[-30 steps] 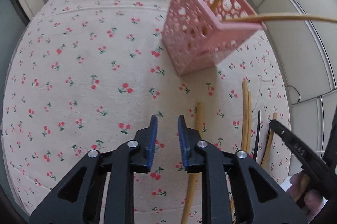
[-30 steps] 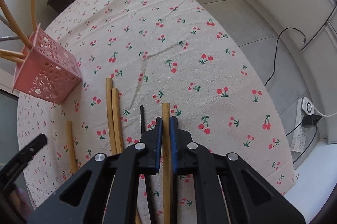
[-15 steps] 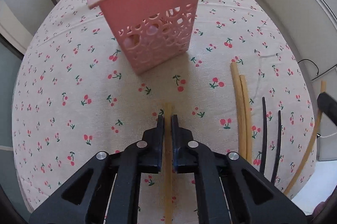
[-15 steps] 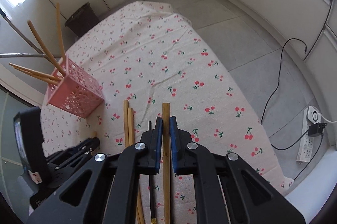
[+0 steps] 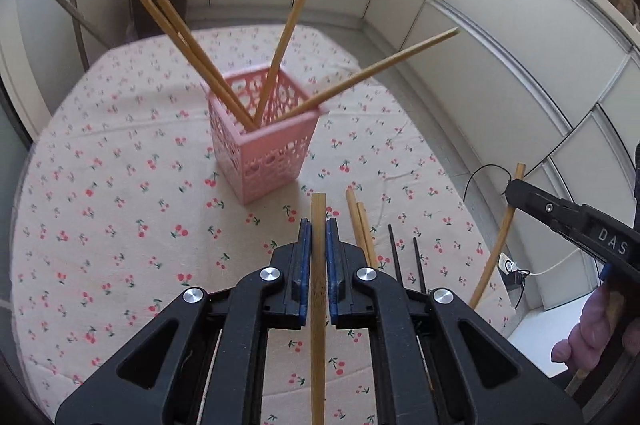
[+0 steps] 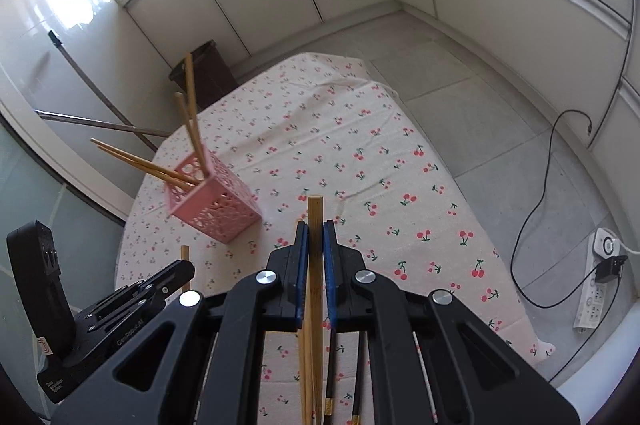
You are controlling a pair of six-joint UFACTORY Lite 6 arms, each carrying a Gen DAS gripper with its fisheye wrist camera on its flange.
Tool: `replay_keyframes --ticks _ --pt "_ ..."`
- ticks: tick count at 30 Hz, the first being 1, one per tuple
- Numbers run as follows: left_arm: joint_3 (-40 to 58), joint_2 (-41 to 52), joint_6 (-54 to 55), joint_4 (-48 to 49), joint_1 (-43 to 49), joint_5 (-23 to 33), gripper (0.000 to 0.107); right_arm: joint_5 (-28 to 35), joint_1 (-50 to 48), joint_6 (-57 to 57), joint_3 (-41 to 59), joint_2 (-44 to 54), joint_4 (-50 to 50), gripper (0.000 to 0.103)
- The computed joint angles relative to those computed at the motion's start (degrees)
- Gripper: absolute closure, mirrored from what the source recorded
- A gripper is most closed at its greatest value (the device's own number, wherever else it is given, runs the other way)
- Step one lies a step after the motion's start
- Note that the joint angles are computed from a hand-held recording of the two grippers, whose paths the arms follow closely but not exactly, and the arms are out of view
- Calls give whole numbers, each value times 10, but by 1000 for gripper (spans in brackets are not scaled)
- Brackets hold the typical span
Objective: Organize utensils
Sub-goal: 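Lift both held chopsticks and carry them above the pink holder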
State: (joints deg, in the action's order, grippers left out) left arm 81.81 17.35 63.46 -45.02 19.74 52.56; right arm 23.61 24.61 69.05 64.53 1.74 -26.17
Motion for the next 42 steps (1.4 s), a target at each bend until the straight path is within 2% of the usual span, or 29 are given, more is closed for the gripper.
replay_keyframes --ticks 3,8,11,19,24,27,31,34,39,42 --pt "3 -29 22 -33 26 13 101 12 18 20 -4 -28 -26 95" --pt "8 -42 107 -168 107 62 100 29 44 55 2 -58 -74 95" --pt "-11 -63 142 -221 133 71 100 38 60 61 12 -71 -89 95" --pt "25 -70 95 -214 115 25 100 53 68 48 50 -84 -87 95" --pt "82 -52 62 -194 106 25 101 49 37 -14 86 -88 -22 95" --pt "139 -33 25 -184 101 27 101 60 26 -34 124 -77 -13 95" --pt "269 22 -46 -170 89 25 101 65 15 -61 180 -57 -1 95" --pt "356 63 -90 -154 67 -2 101 68 5 -81 240 -31 7 95" --pt "496 164 -171 -80 14 -32 100 66 -12 -101 343 40 16 95" --pt "603 254 -245 -8 -10 -2 99 75 -17 -111 416 101 20 95"
